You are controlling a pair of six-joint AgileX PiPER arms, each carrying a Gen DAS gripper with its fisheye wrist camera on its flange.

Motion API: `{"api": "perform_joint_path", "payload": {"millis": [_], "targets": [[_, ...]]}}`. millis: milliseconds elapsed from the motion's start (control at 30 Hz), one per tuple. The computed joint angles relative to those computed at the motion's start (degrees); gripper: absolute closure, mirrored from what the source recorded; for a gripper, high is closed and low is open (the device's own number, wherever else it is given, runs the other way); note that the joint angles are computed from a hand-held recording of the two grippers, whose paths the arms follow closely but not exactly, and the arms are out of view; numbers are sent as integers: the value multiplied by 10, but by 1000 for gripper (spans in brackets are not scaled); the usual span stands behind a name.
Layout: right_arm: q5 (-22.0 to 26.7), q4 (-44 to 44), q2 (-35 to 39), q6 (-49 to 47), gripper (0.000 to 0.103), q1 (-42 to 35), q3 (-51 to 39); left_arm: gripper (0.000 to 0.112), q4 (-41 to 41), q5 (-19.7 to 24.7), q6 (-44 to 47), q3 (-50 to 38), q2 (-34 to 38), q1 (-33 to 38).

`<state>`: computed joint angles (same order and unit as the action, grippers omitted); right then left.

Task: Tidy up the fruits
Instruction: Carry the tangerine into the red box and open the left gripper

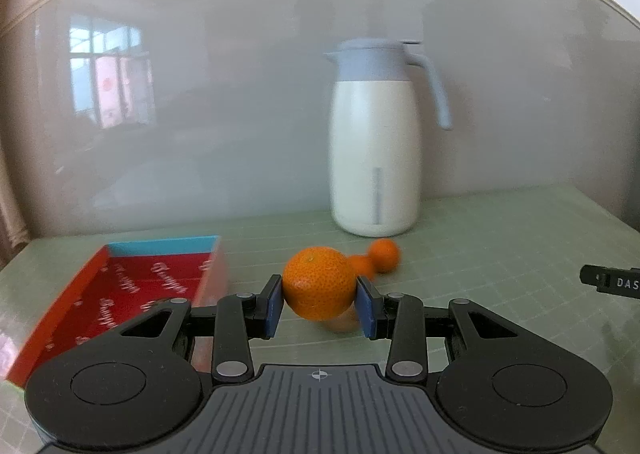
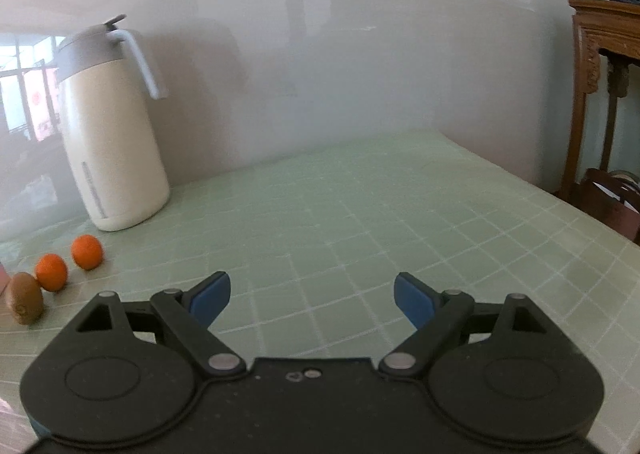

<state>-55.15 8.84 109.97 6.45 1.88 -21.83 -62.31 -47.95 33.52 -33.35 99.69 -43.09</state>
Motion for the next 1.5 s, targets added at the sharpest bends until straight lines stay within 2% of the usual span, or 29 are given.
{"api": "perform_joint_path", "payload": {"millis": [633,1067,1500], "targets": [[43,118,21,-70,14,165,-64,74,123,-4,-105,120,-55,157],[60,146,27,-75,14,214,-90,74,174,-2,-139,140,-44,237],[70,178,39,-91,14,261,-113,74,271,21,-191,162,-28,350]]}}
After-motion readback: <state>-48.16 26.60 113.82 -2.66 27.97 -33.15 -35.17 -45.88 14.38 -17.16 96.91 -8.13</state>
